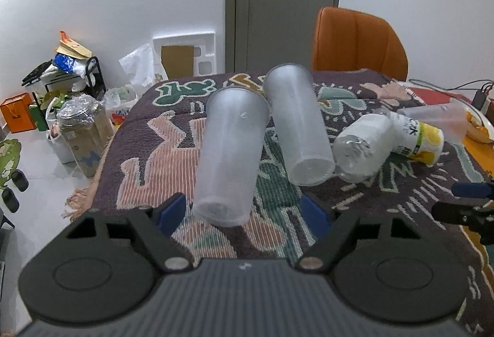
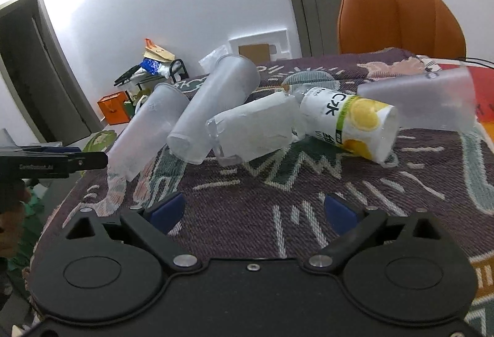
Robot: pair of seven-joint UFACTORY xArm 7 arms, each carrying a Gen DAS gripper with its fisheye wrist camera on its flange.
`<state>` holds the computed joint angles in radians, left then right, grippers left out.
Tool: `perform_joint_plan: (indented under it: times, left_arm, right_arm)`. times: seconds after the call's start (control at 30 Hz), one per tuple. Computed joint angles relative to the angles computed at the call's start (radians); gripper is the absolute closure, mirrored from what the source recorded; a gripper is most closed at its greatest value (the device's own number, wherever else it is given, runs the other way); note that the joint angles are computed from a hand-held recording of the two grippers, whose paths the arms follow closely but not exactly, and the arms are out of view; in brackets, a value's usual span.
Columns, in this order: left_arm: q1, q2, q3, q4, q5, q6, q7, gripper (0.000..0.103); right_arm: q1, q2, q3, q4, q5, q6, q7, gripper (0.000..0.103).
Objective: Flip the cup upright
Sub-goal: 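Move the right tool toward the clear plastic cup lying on its side, then close the right gripper around the cup's base and lift it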
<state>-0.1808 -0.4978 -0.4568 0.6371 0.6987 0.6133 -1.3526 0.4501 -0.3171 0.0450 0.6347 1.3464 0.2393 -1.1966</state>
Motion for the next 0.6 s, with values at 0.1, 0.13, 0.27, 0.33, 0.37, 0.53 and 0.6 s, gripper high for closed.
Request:
perform_joint_plan:
  times: [0.1, 0.13, 0.27, 0.33, 0.37, 0.53, 0.6]
  left_arm:
    - [0.007, 0.044, 0.038, 0.021, -0.007, -0.019, 0.047, 0.025]
    - [0.011, 0.061, 0.048, 0.031, -0.006, -0.025, 0.063, 0.025]
    - [0.012, 0.137, 0.101, 0.084, -0.026, -0.035, 0.147, 0.026]
    - [0.0, 0.184, 0.13, 0.122, -0.058, -0.026, 0.204, 0.026]
    - [-0.008, 0.207, 0.146, 0.142, -0.08, -0.02, 0.234, 0.026]
    - [-0.036, 0.311, 0.201, 0.231, -0.135, 0.02, 0.343, 0.025]
    - [-0.043, 0.332, 0.223, 0.246, -0.152, 0.013, 0.365, 0.025]
  right_arm:
    - [-0.012, 0.043, 0.009, 0.036, -0.055, 0.014, 0.069, 0.009]
    - [-0.014, 0.057, 0.011, 0.047, -0.069, 0.017, 0.087, 0.01]
    - [-0.03, 0.109, 0.018, 0.088, -0.133, 0.035, 0.168, 0.011]
    - [-0.037, 0.129, 0.022, 0.104, -0.153, 0.045, 0.193, 0.011]
    - [-0.04, 0.138, 0.024, 0.111, -0.164, 0.05, 0.204, 0.012]
    - [-0.073, 0.185, 0.035, 0.152, -0.244, 0.092, 0.315, 0.017]
    - [-0.08, 0.195, 0.041, 0.159, -0.249, 0.087, 0.332, 0.017]
